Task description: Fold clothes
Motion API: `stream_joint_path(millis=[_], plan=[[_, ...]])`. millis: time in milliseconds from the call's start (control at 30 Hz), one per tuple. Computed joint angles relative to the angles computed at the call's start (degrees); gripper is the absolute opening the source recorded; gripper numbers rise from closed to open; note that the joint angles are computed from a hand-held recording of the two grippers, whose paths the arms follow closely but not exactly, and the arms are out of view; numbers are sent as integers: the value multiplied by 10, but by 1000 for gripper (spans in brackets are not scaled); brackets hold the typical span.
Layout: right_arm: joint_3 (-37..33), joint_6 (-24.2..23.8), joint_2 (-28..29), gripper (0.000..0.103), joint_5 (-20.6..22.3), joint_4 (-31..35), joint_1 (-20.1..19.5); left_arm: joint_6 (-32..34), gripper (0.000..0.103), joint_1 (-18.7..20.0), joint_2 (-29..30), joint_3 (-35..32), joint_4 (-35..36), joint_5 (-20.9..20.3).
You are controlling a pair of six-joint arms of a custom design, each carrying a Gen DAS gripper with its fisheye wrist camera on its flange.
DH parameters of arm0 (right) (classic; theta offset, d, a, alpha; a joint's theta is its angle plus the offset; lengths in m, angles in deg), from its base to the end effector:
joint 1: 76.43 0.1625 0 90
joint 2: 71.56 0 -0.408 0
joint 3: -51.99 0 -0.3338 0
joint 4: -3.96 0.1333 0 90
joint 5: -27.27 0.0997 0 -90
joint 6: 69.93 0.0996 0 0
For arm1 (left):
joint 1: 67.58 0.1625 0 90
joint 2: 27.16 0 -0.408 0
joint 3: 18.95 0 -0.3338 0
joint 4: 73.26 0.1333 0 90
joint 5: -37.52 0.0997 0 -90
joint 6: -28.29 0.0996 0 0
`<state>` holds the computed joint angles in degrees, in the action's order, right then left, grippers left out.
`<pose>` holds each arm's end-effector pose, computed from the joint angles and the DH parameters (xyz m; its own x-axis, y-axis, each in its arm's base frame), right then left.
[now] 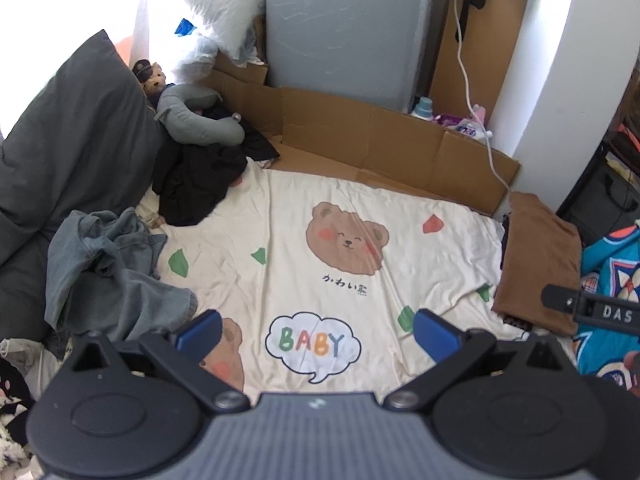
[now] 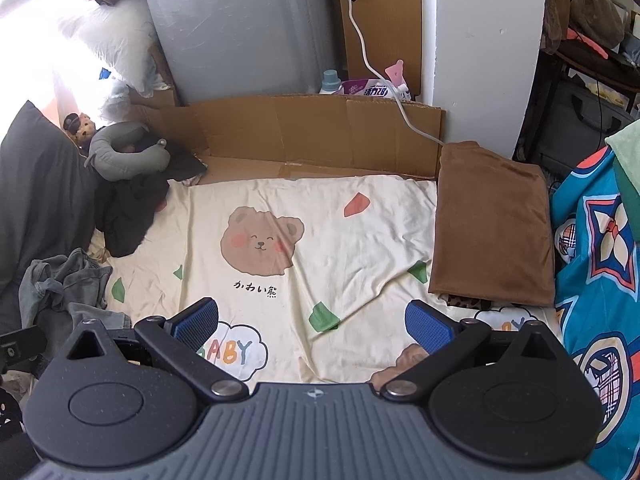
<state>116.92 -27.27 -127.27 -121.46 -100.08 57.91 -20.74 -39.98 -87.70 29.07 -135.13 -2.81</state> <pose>0.4979 -0.4405 0.4030 -0.7819 0.2539 0.5694 -0.2266 0.7351 -0.6389 -0.4394 -0.4658 0.5012 -0.7219 0.1015 -0.6846 0.4705 0.7974 -0.3779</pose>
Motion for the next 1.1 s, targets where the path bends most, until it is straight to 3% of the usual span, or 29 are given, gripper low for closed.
stream_joint_path(millis=[1100], plan=[[0, 0, -4, 103, 6, 11, 4, -30, 103, 7, 11, -4, 47, 0]])
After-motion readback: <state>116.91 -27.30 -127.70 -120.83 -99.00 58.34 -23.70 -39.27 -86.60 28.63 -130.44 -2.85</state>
